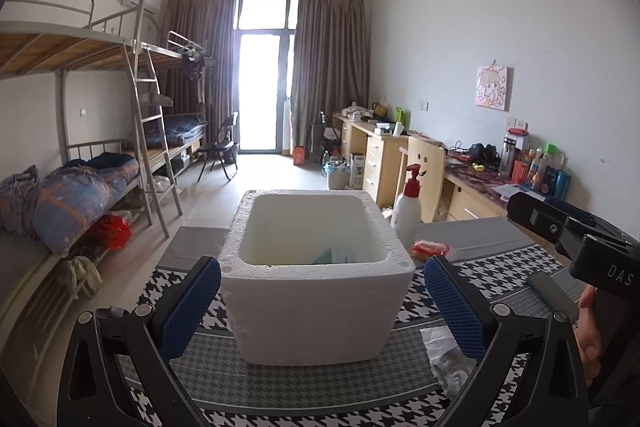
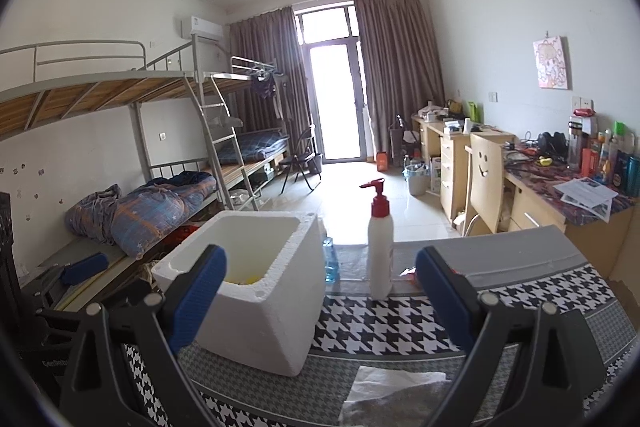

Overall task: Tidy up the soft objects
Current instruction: 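Withdraw both tools from the box back over the grey sock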

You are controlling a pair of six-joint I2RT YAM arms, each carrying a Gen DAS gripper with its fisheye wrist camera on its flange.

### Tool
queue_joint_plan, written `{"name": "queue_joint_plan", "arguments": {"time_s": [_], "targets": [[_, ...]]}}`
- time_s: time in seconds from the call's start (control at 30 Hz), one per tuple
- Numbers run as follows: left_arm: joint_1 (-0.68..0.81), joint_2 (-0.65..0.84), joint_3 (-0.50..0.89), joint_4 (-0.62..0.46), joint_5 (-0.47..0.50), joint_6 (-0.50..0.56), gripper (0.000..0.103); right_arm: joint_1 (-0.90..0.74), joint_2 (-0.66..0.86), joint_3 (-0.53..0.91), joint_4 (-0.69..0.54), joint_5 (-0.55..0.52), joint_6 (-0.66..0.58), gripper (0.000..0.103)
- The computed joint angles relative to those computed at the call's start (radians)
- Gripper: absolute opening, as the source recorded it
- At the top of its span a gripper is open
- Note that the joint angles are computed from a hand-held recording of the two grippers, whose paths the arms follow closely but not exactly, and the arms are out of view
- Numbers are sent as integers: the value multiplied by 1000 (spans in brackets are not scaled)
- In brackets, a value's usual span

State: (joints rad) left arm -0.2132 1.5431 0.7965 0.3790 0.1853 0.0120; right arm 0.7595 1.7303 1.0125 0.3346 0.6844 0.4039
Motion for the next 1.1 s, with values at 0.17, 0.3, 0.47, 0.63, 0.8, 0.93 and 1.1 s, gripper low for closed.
{"name": "queue_joint_plan", "arguments": {"time_s": [0.17, 0.3, 0.47, 0.63, 0.8, 0.93, 1.1], "targets": [[-20, -2, -13, 26, 1, 9, 102, 5, -30, -49, 25, 27, -6, 97], [-37, 12, -7, 25, 5, 0, 102, 6, -55, -88, 41, 56, 9, 97], [-77, 27, -16, 36, 3, -16, 102, -4, -89, -143, 59, 54, 31, 97], [-89, 34, -25, 53, 7, -1, 102, -4, -105, -172, 57, 77, 47, 97], [-100, 32, -39, 57, 18, 9, 102, -4, -118, -193, 61, 86, 51, 97], [-99, 36, -41, 60, 27, 21, 102, -10, -124, -208, 62, 89, 61, 97], [-113, 52, -38, 59, 38, 30, 102, -16, -135, -231, 59, 88, 73, 97]]}}
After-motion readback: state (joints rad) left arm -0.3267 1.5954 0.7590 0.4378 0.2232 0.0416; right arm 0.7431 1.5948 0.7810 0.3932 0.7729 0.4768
